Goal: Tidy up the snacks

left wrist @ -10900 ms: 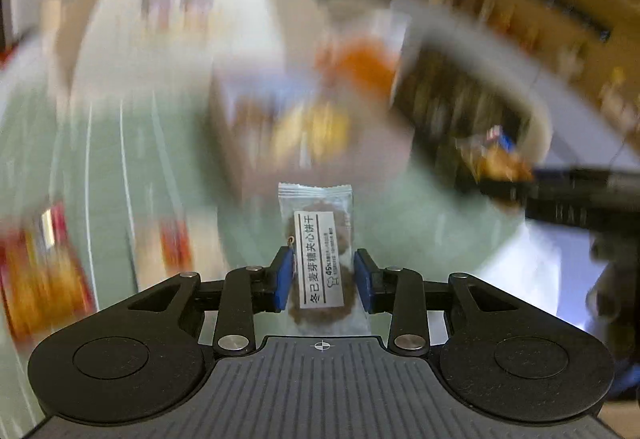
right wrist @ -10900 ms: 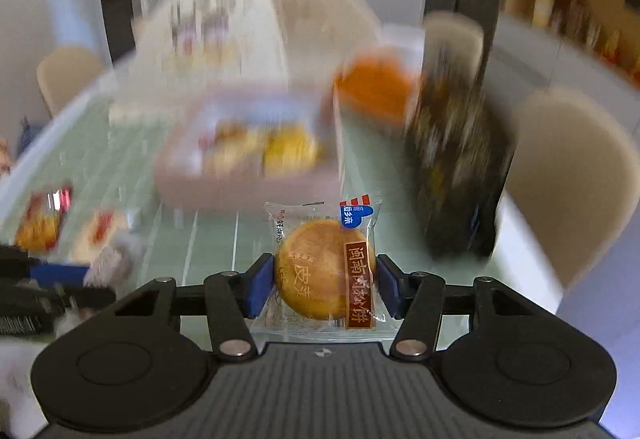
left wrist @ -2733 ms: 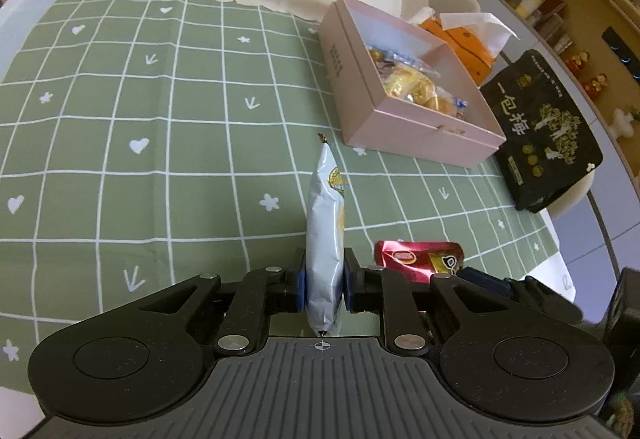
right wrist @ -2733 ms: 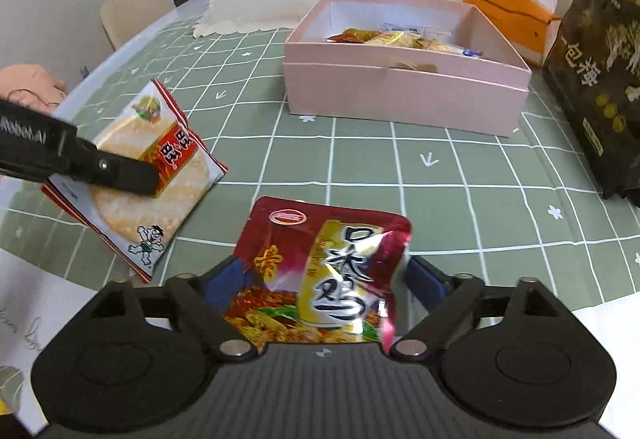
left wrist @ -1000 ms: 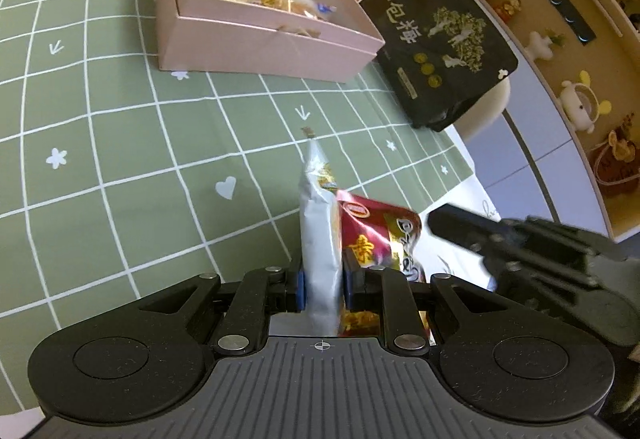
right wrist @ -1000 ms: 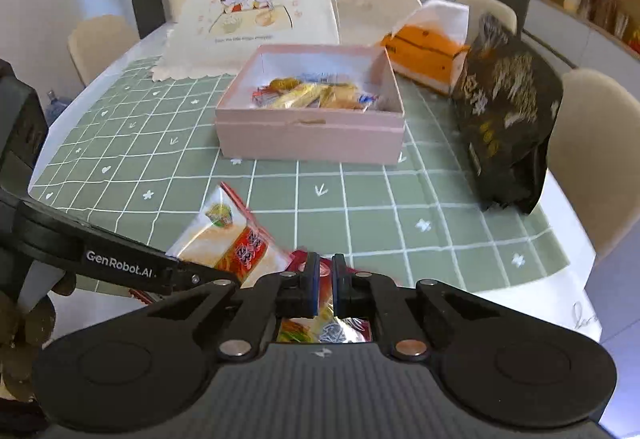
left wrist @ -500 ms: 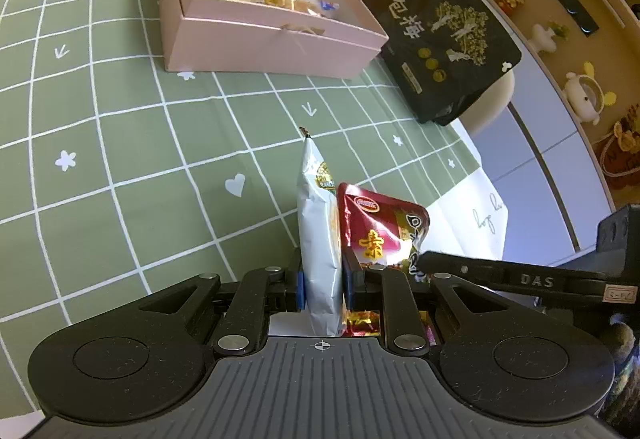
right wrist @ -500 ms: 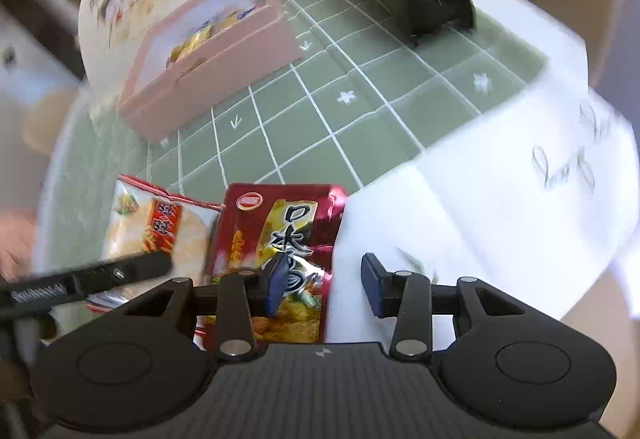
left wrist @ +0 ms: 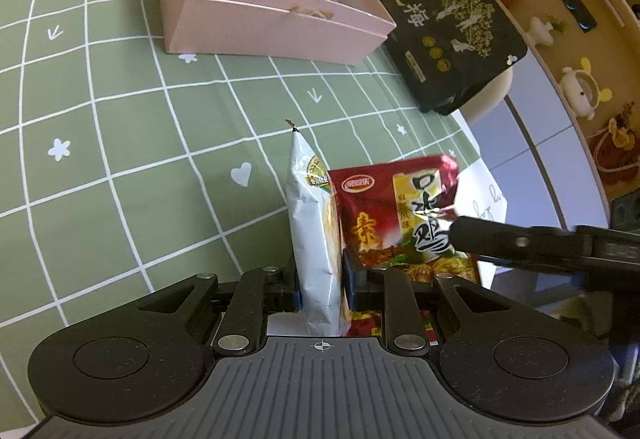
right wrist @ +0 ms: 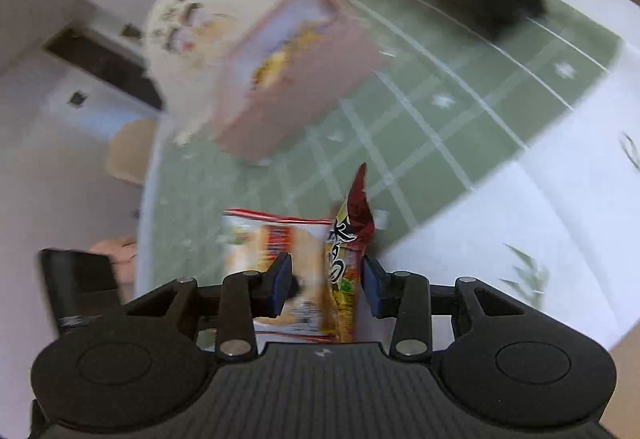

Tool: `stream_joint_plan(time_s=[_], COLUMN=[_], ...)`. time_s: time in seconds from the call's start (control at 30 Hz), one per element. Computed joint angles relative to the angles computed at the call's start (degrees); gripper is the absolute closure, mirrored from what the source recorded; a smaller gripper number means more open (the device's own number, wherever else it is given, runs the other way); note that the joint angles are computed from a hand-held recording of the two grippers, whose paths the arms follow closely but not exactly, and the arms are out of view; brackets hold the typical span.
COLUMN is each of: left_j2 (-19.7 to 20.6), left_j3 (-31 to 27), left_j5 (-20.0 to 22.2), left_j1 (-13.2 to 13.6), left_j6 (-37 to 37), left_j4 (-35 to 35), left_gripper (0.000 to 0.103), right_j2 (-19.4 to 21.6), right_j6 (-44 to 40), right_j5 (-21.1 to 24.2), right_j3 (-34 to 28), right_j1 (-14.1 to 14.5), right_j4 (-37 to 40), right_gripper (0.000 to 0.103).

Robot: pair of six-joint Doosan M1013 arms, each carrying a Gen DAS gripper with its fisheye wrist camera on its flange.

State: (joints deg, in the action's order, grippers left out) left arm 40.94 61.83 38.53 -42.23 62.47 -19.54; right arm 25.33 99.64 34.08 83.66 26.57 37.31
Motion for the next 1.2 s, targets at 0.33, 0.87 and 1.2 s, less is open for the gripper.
stream_joint_plan(time_s=[0.33,0.87,1.2], left_j2=[-0.25,-1.63,-1.89], left_j3=[0.89,3.10,-5.78], left_j5=[-0.89,-8.24,-13.86], left_j1=[0.43,0.63,3.34], left_j6=[2.14,8.95,7.23], left_j4=[-3.07,-8.90,0.68], left_gripper=[0.079,0.082,0.082], right_j2=[4.97,3.24,3.14], right_j6=[15.40,10.82,2.98], right_j5=[9.69,5.47,-0.26], right_j3=[-8.63,-7.28,-17.18], right_j1=[3.94,2.98,0.99], right_j4=[-26.56,-23.77,-26.78], right_gripper=[0.064,0.084,0.084])
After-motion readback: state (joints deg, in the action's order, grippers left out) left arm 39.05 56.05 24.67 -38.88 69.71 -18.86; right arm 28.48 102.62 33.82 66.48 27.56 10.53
